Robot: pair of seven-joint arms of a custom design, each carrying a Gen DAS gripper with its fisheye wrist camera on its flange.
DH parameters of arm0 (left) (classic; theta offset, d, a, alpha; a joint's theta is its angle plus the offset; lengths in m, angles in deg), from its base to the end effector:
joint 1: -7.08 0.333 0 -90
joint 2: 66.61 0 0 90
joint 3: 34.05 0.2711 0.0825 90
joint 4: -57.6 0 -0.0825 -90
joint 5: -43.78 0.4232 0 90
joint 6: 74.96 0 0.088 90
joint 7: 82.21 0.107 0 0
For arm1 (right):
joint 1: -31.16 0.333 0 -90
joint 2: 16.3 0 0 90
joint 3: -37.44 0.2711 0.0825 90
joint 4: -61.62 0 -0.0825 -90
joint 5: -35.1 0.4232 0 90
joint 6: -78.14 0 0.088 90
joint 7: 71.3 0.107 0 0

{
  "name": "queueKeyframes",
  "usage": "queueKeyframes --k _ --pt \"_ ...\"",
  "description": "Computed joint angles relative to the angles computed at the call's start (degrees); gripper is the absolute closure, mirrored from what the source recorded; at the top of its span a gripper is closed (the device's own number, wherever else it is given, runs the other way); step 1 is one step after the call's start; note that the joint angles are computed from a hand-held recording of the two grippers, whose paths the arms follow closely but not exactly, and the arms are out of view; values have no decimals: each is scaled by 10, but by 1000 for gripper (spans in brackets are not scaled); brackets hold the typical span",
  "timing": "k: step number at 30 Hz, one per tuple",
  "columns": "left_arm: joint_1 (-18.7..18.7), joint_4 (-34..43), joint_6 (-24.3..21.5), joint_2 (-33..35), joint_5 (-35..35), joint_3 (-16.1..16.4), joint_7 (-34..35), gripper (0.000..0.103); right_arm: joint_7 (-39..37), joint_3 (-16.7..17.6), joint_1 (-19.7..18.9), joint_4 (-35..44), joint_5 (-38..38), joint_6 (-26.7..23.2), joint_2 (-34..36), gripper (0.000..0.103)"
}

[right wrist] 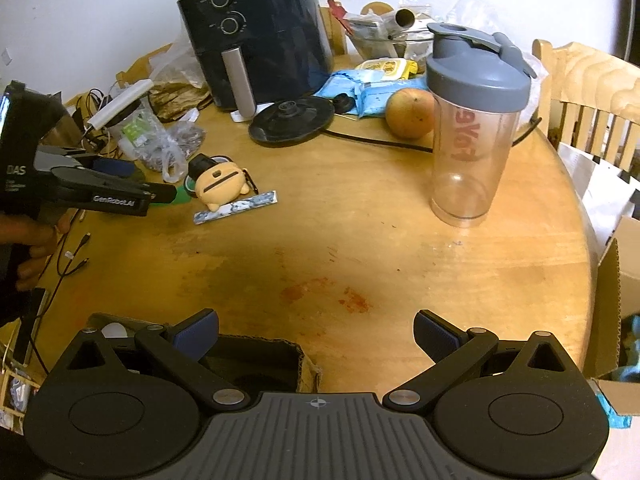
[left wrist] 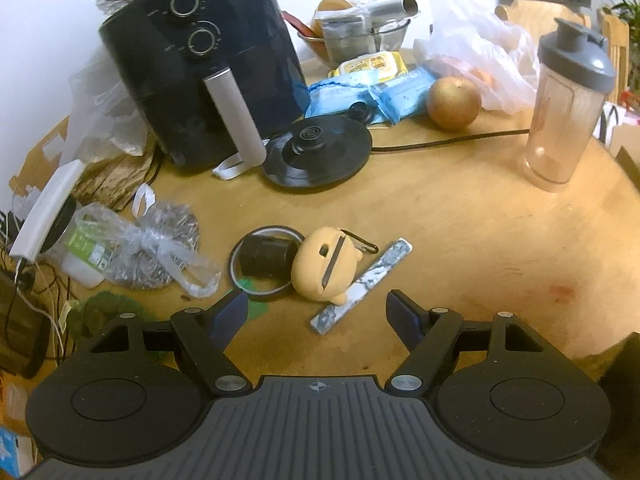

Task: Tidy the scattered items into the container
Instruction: 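Move the left gripper down onto the yellow toy and close it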

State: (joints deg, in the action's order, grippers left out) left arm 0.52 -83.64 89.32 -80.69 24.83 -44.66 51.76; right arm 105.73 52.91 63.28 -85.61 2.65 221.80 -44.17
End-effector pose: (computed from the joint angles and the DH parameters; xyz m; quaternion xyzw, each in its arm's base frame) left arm 0.5159 -0.1401 0.3901 -0.3611 0.8748 -0.2253 0.2315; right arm 0.3251 0.3539 0.4050 -0.5633 0.7605 -0.1808 0.2676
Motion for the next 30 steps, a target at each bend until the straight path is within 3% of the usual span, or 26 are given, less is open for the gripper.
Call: queueKeyframes --k 10,14,26,30 --pt "7 45 34 76 68 -15 -20 27 16 -1 4 -3 13 -18 -2 0" --pt "11 65 52 108 132 -18 -59 27 22 -3 5 -5 19 -23 -3 0" --pt "-20 104 72 176 242 18 -98 28 41 -4 6 -10 25 -35 -8 0" --pt "-32 115 72 192 280 34 -119 33 42 -5 6 -10 27 -36 -8 0"
